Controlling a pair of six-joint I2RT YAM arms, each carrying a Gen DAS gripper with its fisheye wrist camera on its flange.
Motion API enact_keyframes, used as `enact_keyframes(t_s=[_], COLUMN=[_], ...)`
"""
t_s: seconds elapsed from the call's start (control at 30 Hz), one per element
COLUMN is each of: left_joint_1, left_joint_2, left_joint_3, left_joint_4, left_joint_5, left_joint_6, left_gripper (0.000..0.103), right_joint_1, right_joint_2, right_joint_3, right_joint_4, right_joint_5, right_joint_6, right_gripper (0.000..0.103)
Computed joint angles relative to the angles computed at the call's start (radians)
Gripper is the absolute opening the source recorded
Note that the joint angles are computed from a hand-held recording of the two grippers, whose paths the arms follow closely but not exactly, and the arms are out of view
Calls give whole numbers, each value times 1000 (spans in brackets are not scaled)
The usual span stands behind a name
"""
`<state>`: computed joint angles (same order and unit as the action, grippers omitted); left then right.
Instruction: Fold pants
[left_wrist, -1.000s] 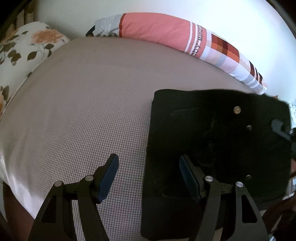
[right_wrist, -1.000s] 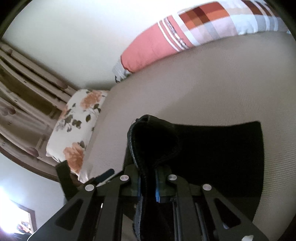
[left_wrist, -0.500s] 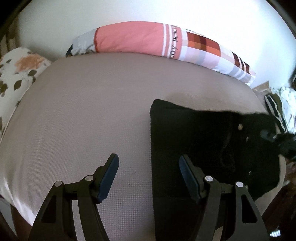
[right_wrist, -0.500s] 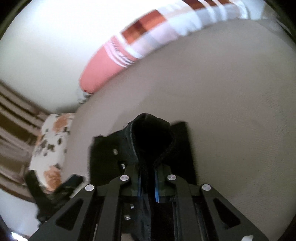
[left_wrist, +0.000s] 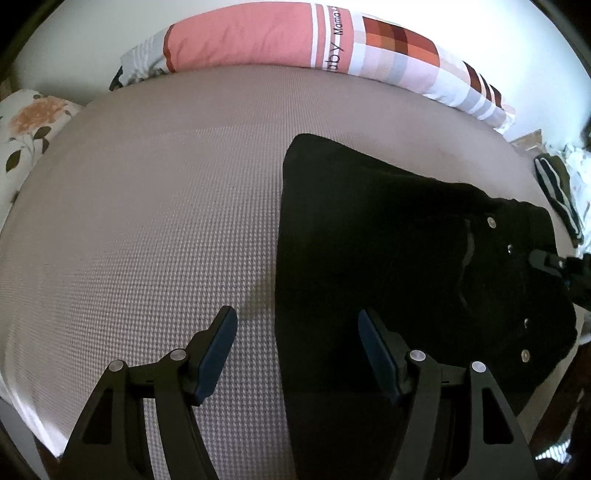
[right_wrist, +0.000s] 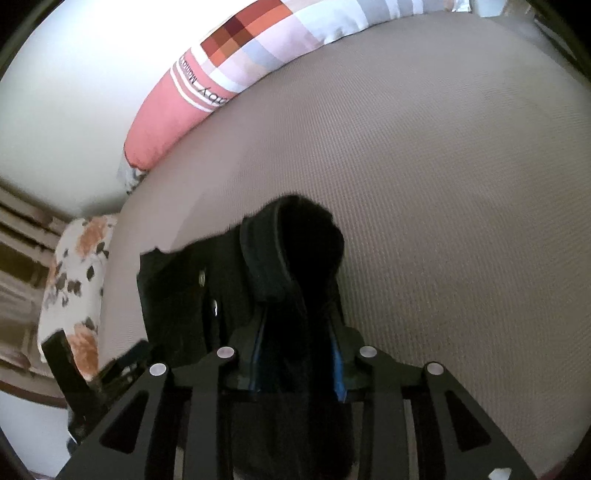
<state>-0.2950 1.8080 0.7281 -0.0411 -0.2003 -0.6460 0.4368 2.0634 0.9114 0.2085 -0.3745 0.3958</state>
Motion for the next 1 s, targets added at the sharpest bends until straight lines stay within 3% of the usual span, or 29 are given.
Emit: enact_keyframes(t_s=[0.5, 0.63, 1.0], left_joint_1=[-63, -96, -159], left_joint_2=[-87, -90, -86], left_joint_3=[-84, -89, -92], left_joint_4=[-15, -21, -38], left_joint_5=[-4, -31, -88], left_joint_6=[-55, -75, -118], left_gripper=[69, 69, 69], right_joint_1=[18, 29, 31], right_joint_2=[-229, -232, -214], right_joint_3=[-276, -297, -280], right_joint_4=[21, 27, -18], right_joint_5=[35, 56, 81], right_joint_6=[-13, -21, -16], right_gripper=[28, 15, 14])
